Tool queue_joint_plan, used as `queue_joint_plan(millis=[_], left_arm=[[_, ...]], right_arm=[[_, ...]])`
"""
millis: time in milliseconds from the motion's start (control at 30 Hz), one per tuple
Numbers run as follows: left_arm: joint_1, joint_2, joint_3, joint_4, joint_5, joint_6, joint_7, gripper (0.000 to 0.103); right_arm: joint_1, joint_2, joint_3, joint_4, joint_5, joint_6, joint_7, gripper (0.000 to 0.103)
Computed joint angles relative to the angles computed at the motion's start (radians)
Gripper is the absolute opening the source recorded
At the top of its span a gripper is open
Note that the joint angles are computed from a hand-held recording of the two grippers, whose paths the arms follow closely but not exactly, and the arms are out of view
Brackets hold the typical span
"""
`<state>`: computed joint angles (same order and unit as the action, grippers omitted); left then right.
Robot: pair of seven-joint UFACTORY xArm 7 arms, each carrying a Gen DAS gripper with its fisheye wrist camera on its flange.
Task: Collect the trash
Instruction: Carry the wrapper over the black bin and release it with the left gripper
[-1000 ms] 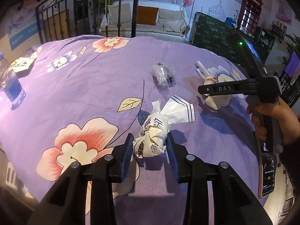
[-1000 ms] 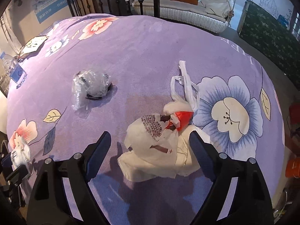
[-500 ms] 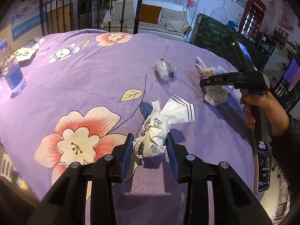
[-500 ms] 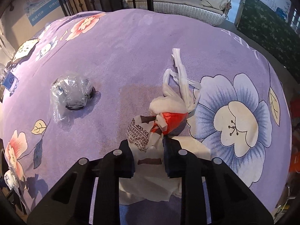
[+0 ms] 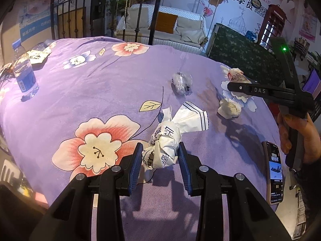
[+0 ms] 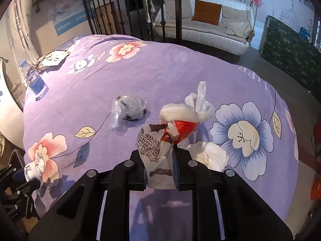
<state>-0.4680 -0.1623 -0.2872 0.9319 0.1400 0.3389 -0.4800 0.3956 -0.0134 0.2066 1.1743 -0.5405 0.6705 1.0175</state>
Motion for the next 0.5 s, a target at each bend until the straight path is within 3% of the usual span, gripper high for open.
queue_joint_plan(millis=[500], left_arm=[[0.034, -0.187, 0.005, -0.145, -0.036, 0.005, -0.019, 0.035]], right_arm=[[0.091, -0.074, 0.122, -0.040, -0.096, -0.050, 0.161, 0.020]])
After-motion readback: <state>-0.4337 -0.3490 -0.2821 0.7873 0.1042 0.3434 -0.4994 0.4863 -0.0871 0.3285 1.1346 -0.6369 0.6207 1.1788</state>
